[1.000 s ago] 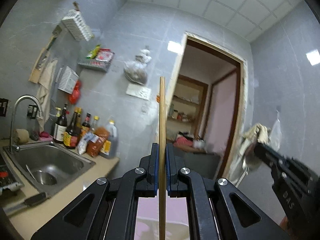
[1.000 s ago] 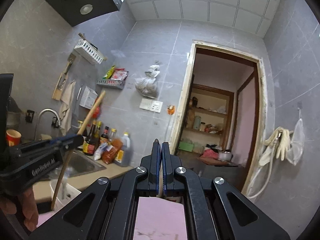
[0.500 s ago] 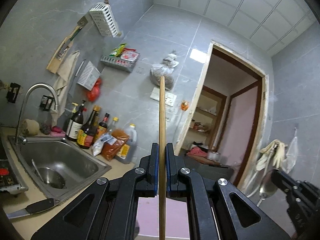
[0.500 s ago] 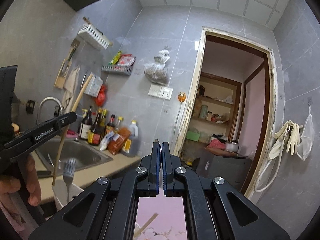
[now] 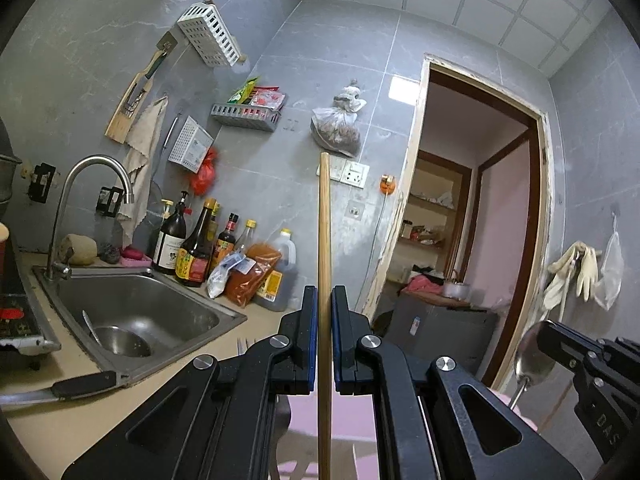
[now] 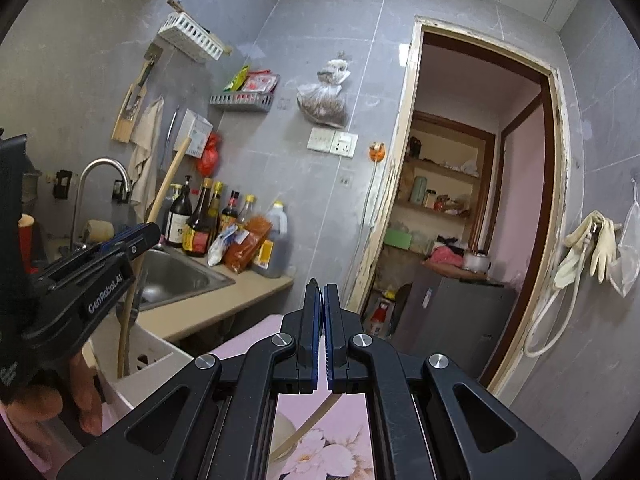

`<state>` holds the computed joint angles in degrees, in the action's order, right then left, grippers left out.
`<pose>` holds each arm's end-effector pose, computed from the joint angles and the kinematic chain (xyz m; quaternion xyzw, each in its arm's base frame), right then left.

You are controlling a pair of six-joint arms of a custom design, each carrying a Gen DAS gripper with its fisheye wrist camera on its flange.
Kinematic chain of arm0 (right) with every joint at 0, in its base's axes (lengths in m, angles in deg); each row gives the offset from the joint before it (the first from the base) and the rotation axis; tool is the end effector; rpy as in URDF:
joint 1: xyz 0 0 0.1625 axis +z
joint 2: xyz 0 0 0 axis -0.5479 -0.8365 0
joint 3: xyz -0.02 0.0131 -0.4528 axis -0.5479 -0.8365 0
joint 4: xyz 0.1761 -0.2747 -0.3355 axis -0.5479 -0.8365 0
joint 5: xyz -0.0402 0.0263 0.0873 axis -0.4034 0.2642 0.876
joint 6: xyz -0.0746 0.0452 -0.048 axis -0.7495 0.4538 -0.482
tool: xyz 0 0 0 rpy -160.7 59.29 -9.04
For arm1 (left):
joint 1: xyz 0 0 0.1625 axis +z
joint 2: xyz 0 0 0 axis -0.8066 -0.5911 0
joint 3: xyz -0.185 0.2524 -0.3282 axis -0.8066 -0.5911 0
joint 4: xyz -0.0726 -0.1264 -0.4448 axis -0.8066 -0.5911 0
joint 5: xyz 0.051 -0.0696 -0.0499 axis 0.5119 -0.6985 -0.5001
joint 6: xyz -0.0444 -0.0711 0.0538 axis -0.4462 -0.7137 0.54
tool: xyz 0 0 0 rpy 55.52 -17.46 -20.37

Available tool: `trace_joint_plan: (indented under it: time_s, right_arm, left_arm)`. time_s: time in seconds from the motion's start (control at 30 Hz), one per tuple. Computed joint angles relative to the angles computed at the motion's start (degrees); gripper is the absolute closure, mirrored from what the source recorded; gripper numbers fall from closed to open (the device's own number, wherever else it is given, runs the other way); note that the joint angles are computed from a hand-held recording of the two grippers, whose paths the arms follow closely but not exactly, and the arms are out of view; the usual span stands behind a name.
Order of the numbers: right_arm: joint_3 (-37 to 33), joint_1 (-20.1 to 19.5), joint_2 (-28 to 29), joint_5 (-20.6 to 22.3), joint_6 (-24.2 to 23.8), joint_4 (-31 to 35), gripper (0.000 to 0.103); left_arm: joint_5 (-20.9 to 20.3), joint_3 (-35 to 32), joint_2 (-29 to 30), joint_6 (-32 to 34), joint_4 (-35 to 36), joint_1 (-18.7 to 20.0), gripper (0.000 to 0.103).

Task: Organize utensils
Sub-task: 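Lower the chopstick into the holder with the left tool while the right places the spoon in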

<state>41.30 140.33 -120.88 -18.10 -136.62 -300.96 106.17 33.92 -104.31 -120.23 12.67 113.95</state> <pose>0.3246 -0.6967 0.1466 0.3867 -0.6478 0.5672 0.3303 -0.2133 -0.7168 0.2387 0.2187 0.6860 -0.6828 0.1240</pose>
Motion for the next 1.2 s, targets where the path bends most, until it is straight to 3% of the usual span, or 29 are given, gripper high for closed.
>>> trace_joint_plan:
  time_s: [0.3,0.7,0.93,1.03,1.2]
  right_arm:
    - [0.46,-0.83,0.12,-0.09,2.07,1.59,0.103]
    - [1.16,-1.18,-0.29,1.25,4.40,4.74,0.102]
    - [1.69,-1.56,-0.83,1.77,6.96,7.19,0.099]
    - [2.20,-1.78,-1.31,2.51,8.05,8.16,0.096]
    - [3.14,-1.94,-2.25,4.21,9.88,8.34,0.084]
  left_arm:
    - [-2.23,0.46,0.92,1.65,1.39,-0.41,0.098]
    - [-5.51,-1.60,2.00,-2.14,9.36,-0.55,0.098]
    - [-5.04,-1.55,1.36,-3.87,12.79,-0.42,0.097]
    - [-4.49,-1.41,0.89,-4.86,14.22,-0.39,0.093]
    - [-3.37,-1.10,0.11,-6.12,15.18,-0.43,0.076]
